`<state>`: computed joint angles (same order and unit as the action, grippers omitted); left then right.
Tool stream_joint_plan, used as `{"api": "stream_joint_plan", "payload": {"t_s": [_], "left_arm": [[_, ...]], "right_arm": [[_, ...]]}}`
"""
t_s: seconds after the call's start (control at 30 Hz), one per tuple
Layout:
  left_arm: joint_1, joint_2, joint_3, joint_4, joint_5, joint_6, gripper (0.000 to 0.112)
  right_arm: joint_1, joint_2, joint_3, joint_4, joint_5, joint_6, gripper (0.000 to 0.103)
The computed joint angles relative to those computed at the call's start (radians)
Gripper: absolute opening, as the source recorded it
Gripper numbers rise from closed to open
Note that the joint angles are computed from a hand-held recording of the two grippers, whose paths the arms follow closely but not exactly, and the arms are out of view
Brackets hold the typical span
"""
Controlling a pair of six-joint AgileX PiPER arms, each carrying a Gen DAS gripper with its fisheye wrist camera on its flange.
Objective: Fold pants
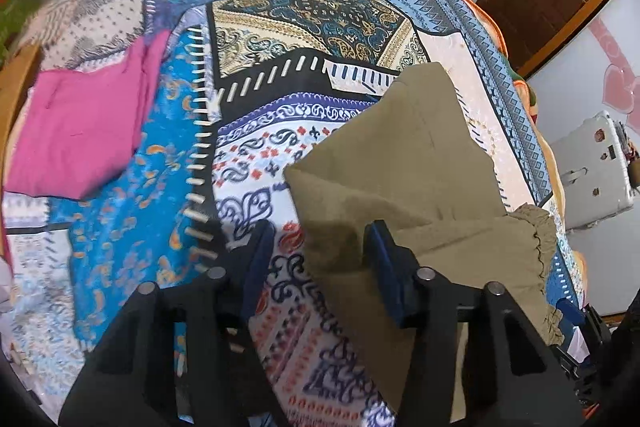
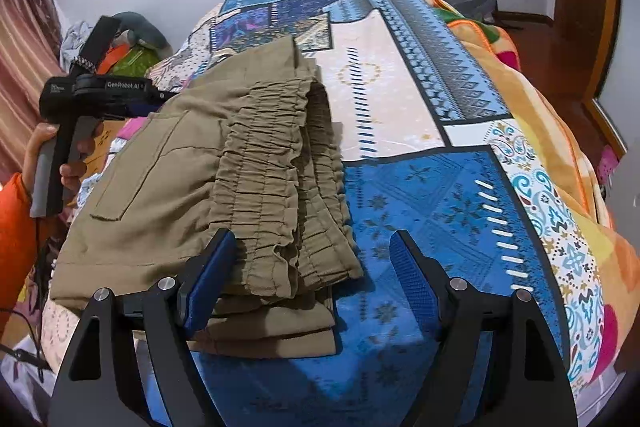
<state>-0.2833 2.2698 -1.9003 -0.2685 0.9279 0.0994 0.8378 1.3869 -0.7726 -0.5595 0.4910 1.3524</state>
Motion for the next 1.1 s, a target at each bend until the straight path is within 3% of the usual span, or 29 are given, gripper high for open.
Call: {"api": "stream_joint_plan", "payload": {"t_s": [0.03, 0.1, 0.2, 0.4, 0.53, 0.7, 0.8, 0.97, 1.1], "left_arm": [[0.0, -0.002, 0.01, -0.013, -0.023, 0.008, 0.045], [0.008, 0.001, 0.018, -0.058, -0.05, 0.031, 0.018], [0.021, -0.004, 0.037, -0.087, -0.08, 0.038, 0.008], [0.017, -0.128, 0.211, -0.021, -0.178, 0.004, 0.006], [0.019, -0.299, 0.438, 0.063, -0.279, -0.029, 0.006], [-0.017, -0.56, 0.772, 0.291, -0.419, -0.164, 0.006], [0.002, -0.676, 0.914, 0.264, -0.442, -0.156, 0.006], [0.067, -0.794, 1.053, 0.099, -0.439, -0.019, 0.006], [0.108, -0.833, 1.106, -0.018, -0.43, 0.098, 0.006]], "right_arm": [[-0.009, -0.003, 0.007, 0.009, -0.006, -0.009, 0.075], [-0.029, -0.007, 0.015, 0.034, -0.018, -0.039, 0.075], [-0.048, -0.008, 0.017, 0.057, -0.024, -0.066, 0.075], [-0.05, 0.004, -0.032, 0.059, 0.043, -0.098, 0.075], [-0.052, 0.003, -0.089, 0.055, 0.119, -0.153, 0.075], [-0.022, -0.017, -0.123, 0.021, 0.157, -0.143, 0.075], [0.007, -0.008, -0.136, 0.019, 0.148, -0.128, 0.075], [0.046, 0.057, -0.163, 0.05, 0.1, -0.133, 0.074], [0.076, 0.124, -0.187, 0.053, 0.087, -0.112, 0.059]]}}
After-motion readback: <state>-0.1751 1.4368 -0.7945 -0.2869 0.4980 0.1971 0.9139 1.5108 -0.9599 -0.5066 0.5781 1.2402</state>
